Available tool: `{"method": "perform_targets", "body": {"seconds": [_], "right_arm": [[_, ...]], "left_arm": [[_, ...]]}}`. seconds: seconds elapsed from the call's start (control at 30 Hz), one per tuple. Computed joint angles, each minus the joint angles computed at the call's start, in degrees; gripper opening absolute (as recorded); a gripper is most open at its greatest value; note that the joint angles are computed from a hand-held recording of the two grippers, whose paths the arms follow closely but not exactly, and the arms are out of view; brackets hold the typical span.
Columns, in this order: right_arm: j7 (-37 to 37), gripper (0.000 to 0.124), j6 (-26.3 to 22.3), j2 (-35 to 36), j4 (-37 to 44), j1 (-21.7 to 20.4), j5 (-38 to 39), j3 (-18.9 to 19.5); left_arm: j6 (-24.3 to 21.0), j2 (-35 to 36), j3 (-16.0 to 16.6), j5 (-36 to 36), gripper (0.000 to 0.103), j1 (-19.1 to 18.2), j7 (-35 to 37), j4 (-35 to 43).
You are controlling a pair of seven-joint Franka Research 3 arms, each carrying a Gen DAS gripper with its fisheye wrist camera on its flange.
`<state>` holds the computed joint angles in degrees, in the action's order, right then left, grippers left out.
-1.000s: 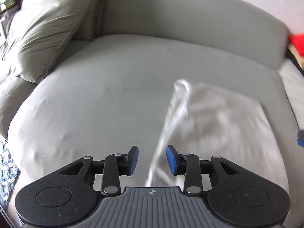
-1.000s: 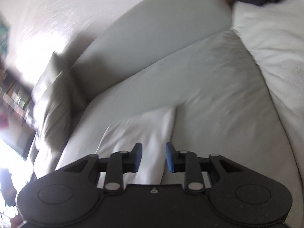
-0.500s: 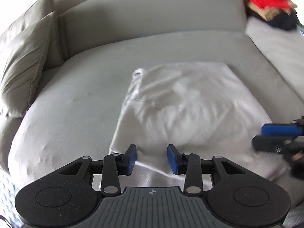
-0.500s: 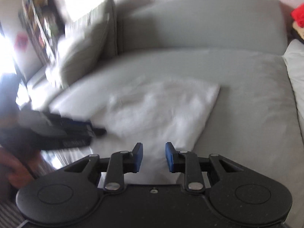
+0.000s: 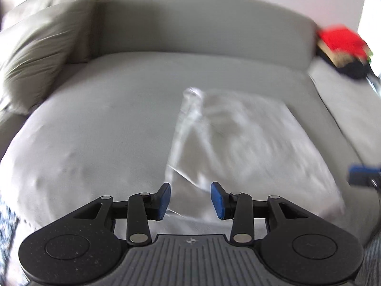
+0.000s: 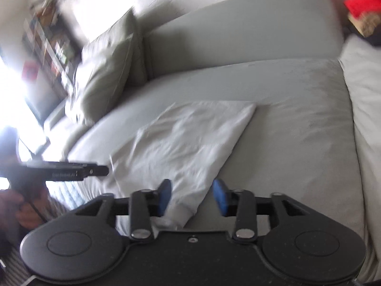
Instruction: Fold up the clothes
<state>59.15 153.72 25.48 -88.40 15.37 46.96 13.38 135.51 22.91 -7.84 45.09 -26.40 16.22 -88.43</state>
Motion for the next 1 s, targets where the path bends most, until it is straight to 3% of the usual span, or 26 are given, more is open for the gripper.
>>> {"method": "perform_targets", "body": {"seconds": [0.13, 0.23, 0.33, 0.5, 0.6, 0.67, 0.73, 0.8, 1.0], "right_arm": [[6.68, 0.050, -1.61, 3.33, 3.93, -0.60, 2.49, -0.09], [11.64, 0.060, -2.40, 5.47, 6.32, -0.53, 2.23, -0.43], [15.86, 0.060, -4.05, 7.70, 8.69, -1.37, 2.75, 0.02], [18.05, 0.059, -6.20, 10.90, 11.73, -3.80, 6.88, 2.44], [18.98, 0.049, -8.03, 12.86, 13.84, -4.63, 8.86, 3.28], [20.00, 0.046, -9.27, 14.10, 15.37, -4.54, 8.74, 3.18], [21.46, 0.043, -10.50, 15.49, 17.56, -3.83, 7.11, 2.52], [23.48, 0.040, -11.81, 17.53, 20.73, -3.12, 5.12, 1.89], [33.82, 0.032, -14.13, 25.96, 33.42, -1.04, -0.66, 0.59]], "left_arm": [[-1.82, 1.58, 0.79, -0.50, 0.043, 0.30, -2.03, 3.07], [-2.91, 3.83, 0.83, -1.92, 0.045, 0.93, 0.54, 6.37], [-1.71, 5.15, 0.12, -6.81, 0.046, 2.91, 3.71, 7.72], [7.80, 3.42, -1.96, -19.71, 0.046, 8.90, 5.22, 2.15], [14.08, 1.78, -2.90, -25.53, 0.046, 11.41, 6.16, -2.06], [18.95, 1.14, -5.97, -32.65, 0.046, 14.95, 11.02, -4.95], [20.90, 1.44, -9.41, -39.93, 0.046, 18.39, 17.86, -6.01], [20.30, 2.56, -11.36, -44.61, 0.046, 20.08, 24.02, -4.96], [16.42, 8.95, -10.35, -48.55, 0.044, 18.51, 32.28, 4.45]]}}
